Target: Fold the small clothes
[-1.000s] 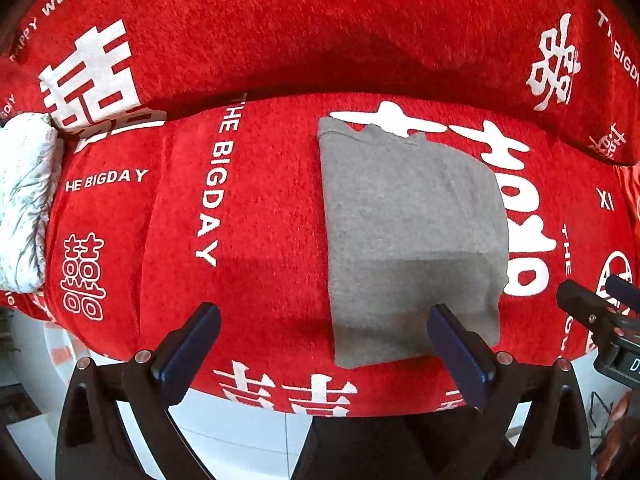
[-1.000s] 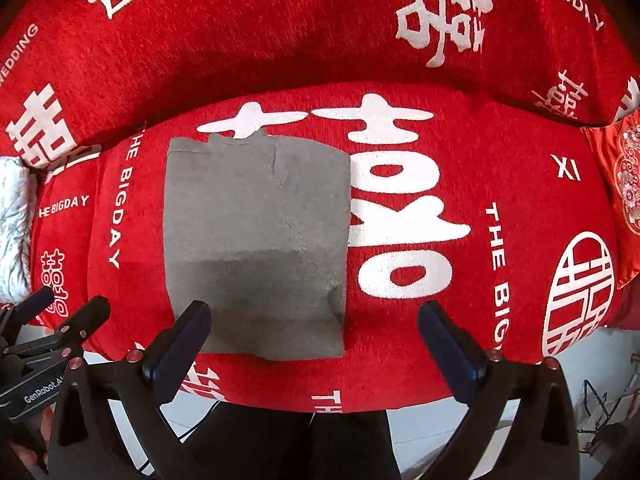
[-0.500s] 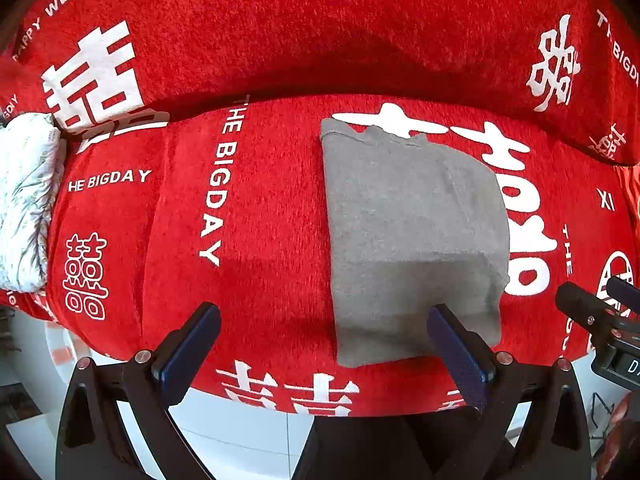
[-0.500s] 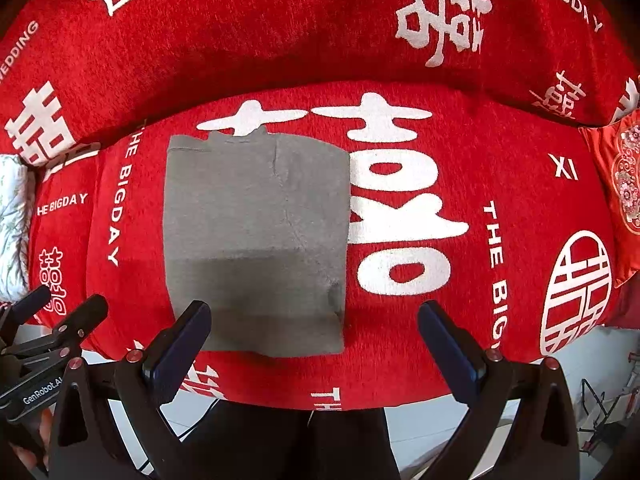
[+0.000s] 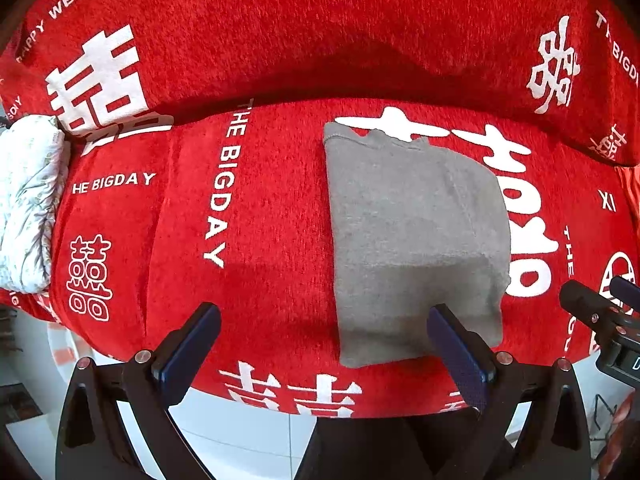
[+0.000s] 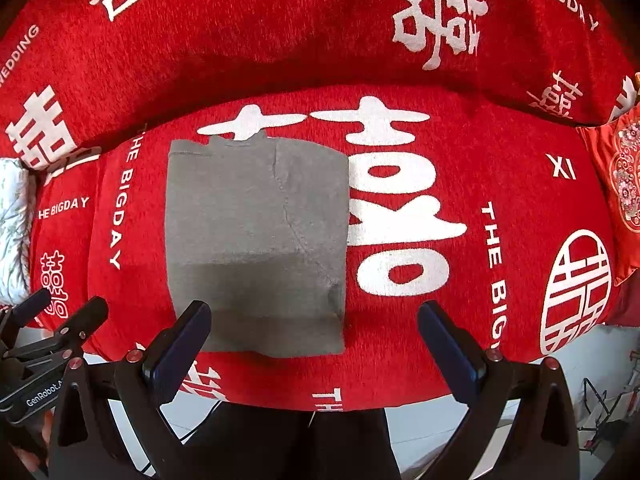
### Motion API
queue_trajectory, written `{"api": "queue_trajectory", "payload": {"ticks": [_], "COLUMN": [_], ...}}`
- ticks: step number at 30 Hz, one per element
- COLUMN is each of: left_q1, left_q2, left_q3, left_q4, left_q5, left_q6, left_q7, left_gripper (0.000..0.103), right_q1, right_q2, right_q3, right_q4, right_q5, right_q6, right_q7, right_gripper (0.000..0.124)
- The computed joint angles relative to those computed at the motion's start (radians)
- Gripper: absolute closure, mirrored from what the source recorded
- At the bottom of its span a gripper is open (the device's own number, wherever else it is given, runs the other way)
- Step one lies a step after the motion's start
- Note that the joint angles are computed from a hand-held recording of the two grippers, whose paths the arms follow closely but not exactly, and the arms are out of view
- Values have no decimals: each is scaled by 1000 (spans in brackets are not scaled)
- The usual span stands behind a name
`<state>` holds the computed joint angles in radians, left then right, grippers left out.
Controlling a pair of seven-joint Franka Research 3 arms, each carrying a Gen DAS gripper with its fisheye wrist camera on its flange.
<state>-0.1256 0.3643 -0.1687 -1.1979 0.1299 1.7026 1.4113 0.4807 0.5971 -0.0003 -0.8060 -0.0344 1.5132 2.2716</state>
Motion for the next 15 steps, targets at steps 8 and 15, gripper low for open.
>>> {"api": "queue_trajectory", "payload": {"ticks": [8, 15], "left_q1": [0, -2], "left_q2": [3, -1], "left_q3": [0, 1], "left_q4": [6, 0], "left_q5": [0, 5], "left_q6": [-1, 2], "left_q7": [-1, -3], "left_gripper": [0, 0], "right_q1": [3, 3], "right_q2": [6, -1], "right_q3": [-1, 0], "right_q4": [14, 1], "right_q5": [-2, 0], "right_q6": [-5, 3], "right_q7": [1, 5], "right_gripper": [21, 21]}}
